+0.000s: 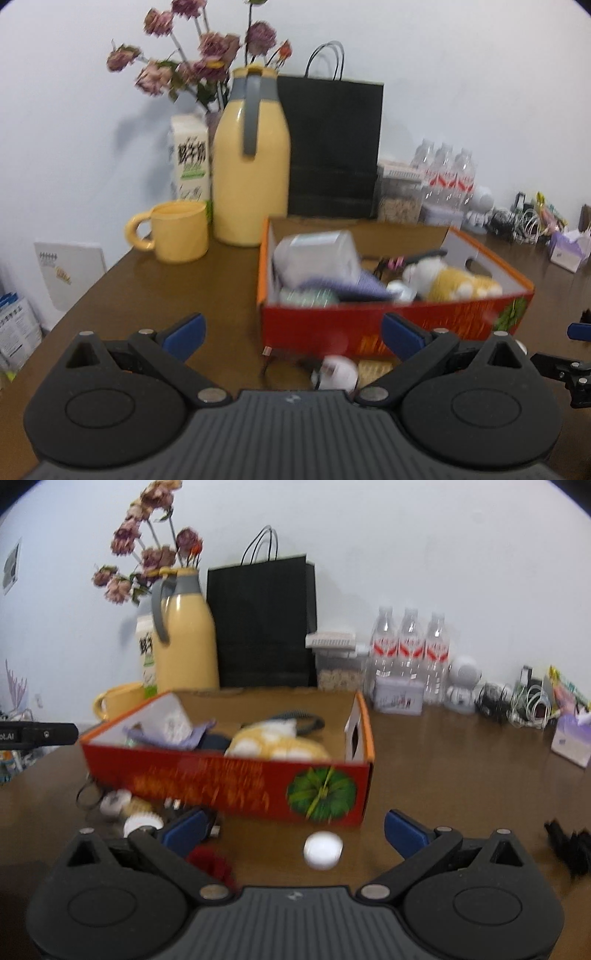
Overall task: Organize objects
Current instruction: 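Withdraw both tools from the box back toward the table items, then grasp the red rose with the right gripper while the left gripper grasps the white ribbed cap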
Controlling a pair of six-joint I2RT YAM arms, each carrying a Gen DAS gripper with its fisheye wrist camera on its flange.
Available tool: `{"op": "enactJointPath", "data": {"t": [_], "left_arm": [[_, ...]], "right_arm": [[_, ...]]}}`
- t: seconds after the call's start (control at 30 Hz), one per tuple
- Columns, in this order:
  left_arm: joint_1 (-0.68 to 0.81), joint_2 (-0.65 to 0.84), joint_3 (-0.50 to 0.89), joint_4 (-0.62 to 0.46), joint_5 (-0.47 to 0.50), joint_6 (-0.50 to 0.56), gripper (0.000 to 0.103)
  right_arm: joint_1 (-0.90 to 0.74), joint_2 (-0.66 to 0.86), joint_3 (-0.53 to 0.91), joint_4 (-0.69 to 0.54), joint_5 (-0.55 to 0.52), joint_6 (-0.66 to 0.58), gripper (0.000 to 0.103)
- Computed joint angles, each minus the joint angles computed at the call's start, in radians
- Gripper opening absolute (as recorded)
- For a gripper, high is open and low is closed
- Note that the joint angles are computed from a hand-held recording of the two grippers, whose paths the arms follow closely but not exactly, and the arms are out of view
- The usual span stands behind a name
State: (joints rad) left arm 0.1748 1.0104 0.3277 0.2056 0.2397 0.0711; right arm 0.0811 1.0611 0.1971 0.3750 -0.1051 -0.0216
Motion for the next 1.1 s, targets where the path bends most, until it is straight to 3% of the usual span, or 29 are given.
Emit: {"op": "enactJointPath", "data": {"t": [0.23,0.47,0.67,0.73,0.83,1.1], "left_arm": [[0.056,-0.058,-0.039,-0.113,0.040,0.039,0.103],[0.069,-0.027,-0.057,-0.132,0.056,0.050,0.103],[0.059,0.013,-0.053,-0.115,0.053,0.049,0.103],[0.056,0.025,-0.051,-0.112,0.050,0.048,0.103],[0.045,0.040,-0.049,-0.106,0.041,0.043,0.103],[0.023,0.049,-0.049,-0.098,0.019,0.034,0.103]], "right_arm": [[0.097,-0.043,-0.034,-0.069,0.027,0.004,0.103],[0.194,0.048,0.001,-0.077,0.065,0.022,0.101],[0.228,0.116,0.026,-0.056,0.073,0.028,0.089],[0.220,0.131,0.032,-0.051,0.062,0.028,0.074],[0.209,0.152,0.040,-0.048,0.044,0.025,0.060],[0.204,0.165,0.031,-0.016,0.019,0.015,0.045]]}}
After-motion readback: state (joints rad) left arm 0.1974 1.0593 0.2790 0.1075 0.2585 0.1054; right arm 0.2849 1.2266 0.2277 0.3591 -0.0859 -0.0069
